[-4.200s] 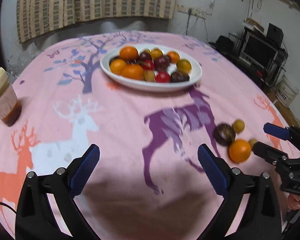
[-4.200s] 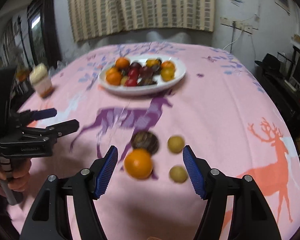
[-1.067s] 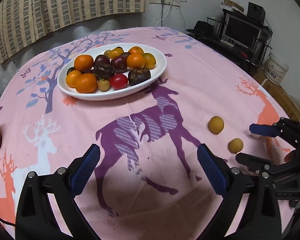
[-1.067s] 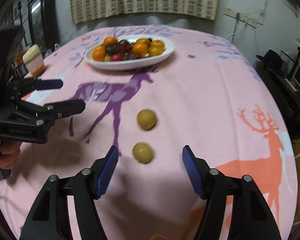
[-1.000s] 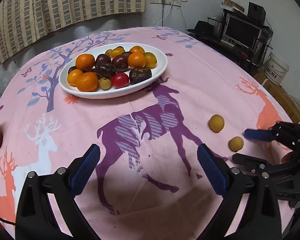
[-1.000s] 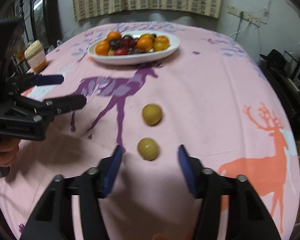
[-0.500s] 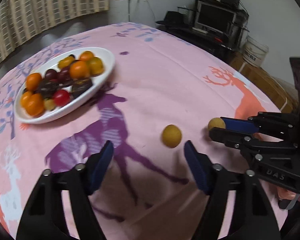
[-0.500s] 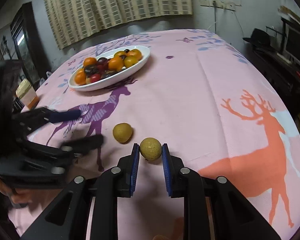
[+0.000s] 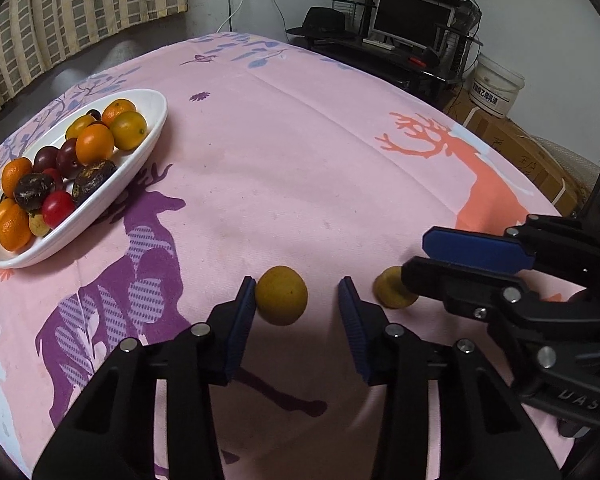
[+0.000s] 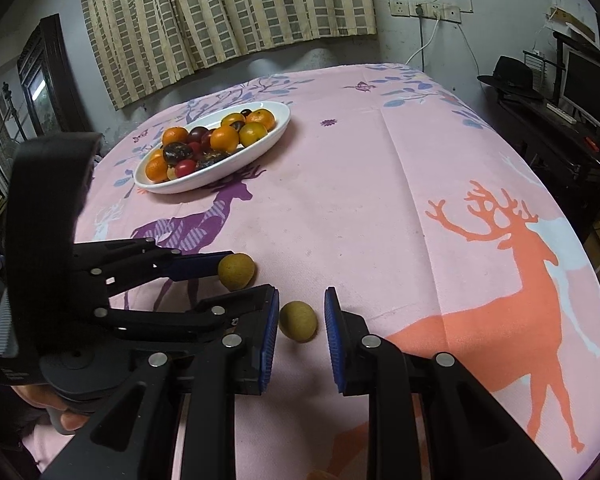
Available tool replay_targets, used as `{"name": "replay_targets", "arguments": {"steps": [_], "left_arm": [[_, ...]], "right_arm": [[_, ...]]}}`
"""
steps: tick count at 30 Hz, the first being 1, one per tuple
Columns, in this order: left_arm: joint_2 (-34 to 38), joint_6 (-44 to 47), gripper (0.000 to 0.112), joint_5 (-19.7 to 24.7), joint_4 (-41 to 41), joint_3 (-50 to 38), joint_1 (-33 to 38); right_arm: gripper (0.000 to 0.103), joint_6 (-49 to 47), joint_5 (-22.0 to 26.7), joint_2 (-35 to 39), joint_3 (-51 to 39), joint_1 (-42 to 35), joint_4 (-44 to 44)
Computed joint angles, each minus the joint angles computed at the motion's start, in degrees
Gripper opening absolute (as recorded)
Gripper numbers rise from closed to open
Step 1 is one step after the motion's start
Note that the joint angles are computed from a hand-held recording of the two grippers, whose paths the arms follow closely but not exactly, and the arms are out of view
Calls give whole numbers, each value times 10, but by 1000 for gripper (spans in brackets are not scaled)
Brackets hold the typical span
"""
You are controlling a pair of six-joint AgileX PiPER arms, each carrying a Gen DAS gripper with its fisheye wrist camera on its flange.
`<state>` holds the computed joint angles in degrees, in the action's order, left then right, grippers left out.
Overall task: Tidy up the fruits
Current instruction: 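Grasp a small yellow fruit with each tool, then carry both small yellow fruits to the white plate and release them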
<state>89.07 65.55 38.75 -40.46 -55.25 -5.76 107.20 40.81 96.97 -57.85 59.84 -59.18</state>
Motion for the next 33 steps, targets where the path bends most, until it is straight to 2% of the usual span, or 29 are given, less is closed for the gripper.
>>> {"name": "replay_targets", "arguments": {"steps": [2,5,8,10,13,15,17,21,27,31,32,33], "left_arm": [[-1,-6,41,-10,4,2,-6],[-6,-4,26,-27,4,9,-5],[1,11,25,4,-9,-2,17],[1,17,25,5,-10,-2,21],[-3,34,25,-4,-14,5,19],[-5,43,25,-9,-16,10,18],[-2,40,25,4,-12,2,23],[-12,71,25,31,-25,-6,65],[-16,88,25,79,-35,-24,142],[-18,96,25,97,-39,-18,178],[-20,101,25,103,-41,-15,187],[-23,108,25,109,-44,-11,198]], "right_arm": [[24,10,1,-6,6,3,-7],[24,19,1,-13,15,6,-11],[24,34,-20,-23,33,7,-22],[25,52,-29,-31,46,10,-30],[44,101,-15,-43,63,29,-67],[45,76,-17,-35,52,26,-51],[45,3,-32,-15,24,11,-4],[38,-87,-26,15,-17,-12,62],[37,-171,-6,53,-63,-28,120],[29,-182,9,63,-76,-25,126],[24,-187,21,67,-83,-23,129],[22,-193,38,74,-93,-20,133]]}}
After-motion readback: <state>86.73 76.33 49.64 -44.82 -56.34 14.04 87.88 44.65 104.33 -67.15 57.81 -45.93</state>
